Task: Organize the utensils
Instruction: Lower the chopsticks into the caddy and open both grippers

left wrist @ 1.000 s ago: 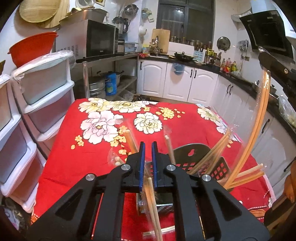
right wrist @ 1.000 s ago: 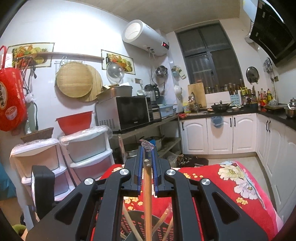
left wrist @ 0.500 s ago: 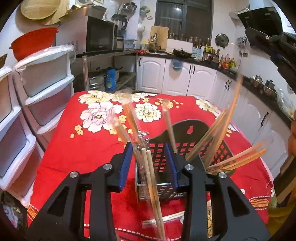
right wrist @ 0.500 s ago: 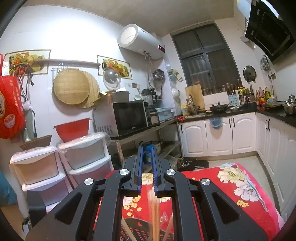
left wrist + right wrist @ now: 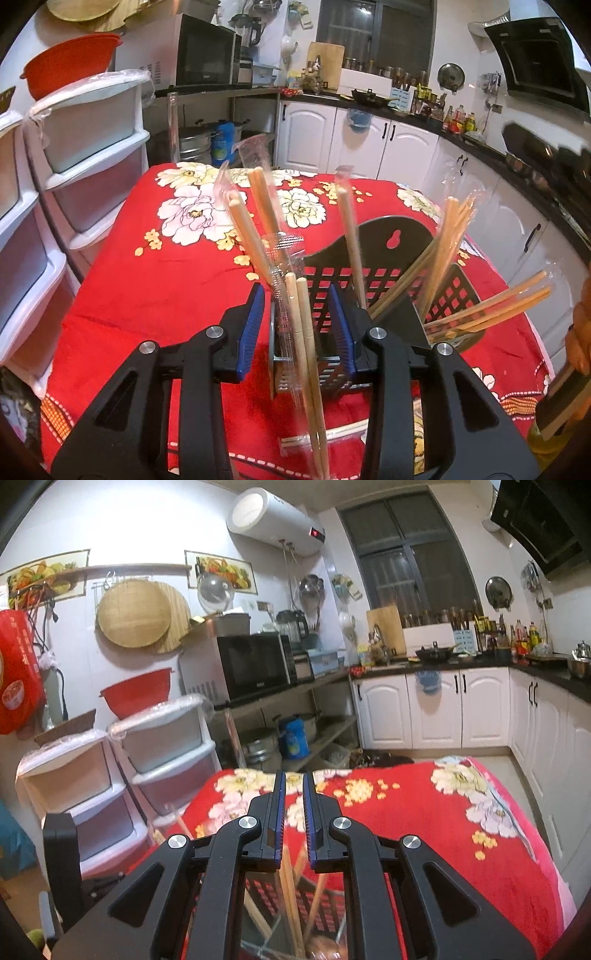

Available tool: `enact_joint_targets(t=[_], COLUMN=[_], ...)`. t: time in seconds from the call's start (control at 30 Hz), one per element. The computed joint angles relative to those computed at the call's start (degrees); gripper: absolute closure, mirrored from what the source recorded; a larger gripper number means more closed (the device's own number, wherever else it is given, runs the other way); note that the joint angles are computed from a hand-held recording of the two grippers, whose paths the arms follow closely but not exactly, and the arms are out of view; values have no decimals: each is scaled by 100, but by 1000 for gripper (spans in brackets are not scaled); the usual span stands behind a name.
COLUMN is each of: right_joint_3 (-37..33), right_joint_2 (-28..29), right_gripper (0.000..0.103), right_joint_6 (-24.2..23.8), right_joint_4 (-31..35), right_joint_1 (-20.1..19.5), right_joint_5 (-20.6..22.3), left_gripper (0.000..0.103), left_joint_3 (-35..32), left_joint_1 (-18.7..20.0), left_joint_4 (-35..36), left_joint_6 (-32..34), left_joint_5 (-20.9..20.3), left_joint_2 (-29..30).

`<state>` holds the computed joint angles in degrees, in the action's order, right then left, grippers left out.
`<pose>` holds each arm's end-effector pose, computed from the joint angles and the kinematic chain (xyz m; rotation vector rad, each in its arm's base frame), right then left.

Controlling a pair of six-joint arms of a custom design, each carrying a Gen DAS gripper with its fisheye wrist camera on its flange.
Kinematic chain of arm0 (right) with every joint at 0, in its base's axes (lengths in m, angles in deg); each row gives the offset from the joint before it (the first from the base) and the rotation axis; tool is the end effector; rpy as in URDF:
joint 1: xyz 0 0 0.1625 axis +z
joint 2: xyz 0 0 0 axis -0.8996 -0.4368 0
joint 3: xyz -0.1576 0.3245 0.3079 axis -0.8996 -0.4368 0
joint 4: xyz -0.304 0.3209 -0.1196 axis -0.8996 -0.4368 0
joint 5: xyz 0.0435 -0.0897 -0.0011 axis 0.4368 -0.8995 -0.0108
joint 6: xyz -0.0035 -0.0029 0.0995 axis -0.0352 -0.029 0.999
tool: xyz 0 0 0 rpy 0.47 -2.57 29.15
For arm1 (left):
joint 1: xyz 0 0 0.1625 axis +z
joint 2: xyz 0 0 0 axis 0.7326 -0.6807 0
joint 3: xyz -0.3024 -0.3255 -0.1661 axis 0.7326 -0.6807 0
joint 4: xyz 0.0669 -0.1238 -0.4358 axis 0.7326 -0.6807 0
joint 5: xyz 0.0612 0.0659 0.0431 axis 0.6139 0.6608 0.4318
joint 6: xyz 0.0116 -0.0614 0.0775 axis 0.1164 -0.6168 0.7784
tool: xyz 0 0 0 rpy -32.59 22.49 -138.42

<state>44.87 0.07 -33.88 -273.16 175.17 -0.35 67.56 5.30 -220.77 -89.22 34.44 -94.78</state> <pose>0.3852 -0.6184 0.0972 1.2552 -2.5360 1.2846 -0.1100 -0.5089 0.2881 0.0879 2.0943 -1.2059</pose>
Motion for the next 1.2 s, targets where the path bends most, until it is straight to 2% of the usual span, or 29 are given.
enact_joint_targets(t=[0.07,0.13,0.2,0.37,0.63,0.97,1.2], right_joint_3=[77,143,232,542,1094,1667,1951], right_joint_2=[-24,-47,-84,-244,-450,-637,-720], right_gripper=[91,90,90,79,63,52,47], right_joint_6=[-28,-53,-94,-239,-569,-815,-894], right_joint_4=[-4,-8,-18,-46,-271,-461,-469], right_joint_1=[-25,-46,-66,-113,-154,-211,-271], right_joint_5=[-54,-90,-126,-96,-133,-264,-407], left_gripper=[79,86,87,88,77,69,59], left_joint_3=[2,-8,9,90,310,745,1091], left_joint_1=[23,47,57,29,-116,-363,-575], left_joint_4=[17,41,30,77,108,214,287], left_joint_6=[-23,-49,-73,-217,-433,-872,-1226], left_joint_5=[-3,11,13,-18,38,97,125], left_joint_2=[10,22,21,-67,-201,-396,-483])
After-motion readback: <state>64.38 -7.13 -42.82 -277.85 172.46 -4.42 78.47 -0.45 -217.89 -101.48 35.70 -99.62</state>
